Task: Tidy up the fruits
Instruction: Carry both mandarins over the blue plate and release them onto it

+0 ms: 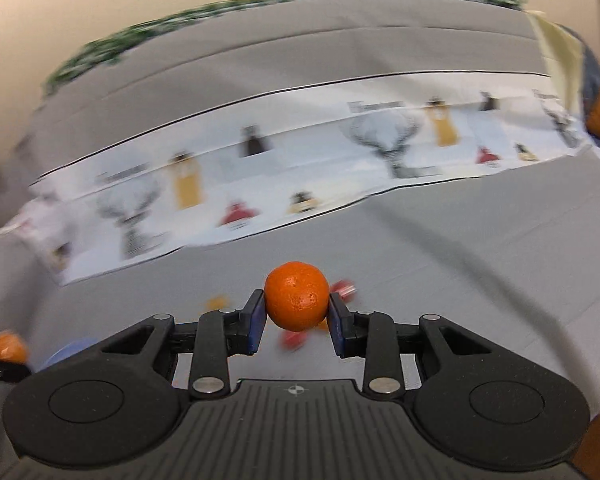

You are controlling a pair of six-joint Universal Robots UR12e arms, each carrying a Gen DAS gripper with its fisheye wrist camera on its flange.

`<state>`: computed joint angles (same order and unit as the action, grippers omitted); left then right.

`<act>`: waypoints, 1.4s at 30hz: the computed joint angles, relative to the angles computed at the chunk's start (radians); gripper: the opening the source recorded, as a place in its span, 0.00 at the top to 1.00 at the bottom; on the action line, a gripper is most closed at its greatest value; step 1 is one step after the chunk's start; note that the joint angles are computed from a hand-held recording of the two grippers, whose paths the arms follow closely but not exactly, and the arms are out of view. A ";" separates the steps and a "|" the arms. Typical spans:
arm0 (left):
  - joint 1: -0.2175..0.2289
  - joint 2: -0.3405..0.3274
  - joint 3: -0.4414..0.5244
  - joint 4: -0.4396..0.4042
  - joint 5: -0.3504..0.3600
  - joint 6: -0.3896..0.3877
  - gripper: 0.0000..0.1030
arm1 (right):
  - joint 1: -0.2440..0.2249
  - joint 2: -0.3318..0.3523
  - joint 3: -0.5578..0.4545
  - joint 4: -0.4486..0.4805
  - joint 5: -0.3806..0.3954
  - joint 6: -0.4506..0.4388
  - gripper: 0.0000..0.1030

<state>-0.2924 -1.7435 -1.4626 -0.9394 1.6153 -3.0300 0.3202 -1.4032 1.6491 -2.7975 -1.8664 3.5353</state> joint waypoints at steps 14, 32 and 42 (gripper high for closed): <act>0.024 0.235 -0.236 0.022 0.077 -0.150 0.61 | 0.188 -0.067 0.020 0.059 0.143 -0.147 0.67; 0.052 0.321 -0.322 0.063 0.046 -0.230 0.60 | 0.269 -0.057 -0.010 0.083 0.082 -0.282 0.67; 0.067 0.314 -0.319 0.047 0.017 -0.234 0.60 | 0.271 -0.047 -0.025 0.112 0.081 -0.300 0.67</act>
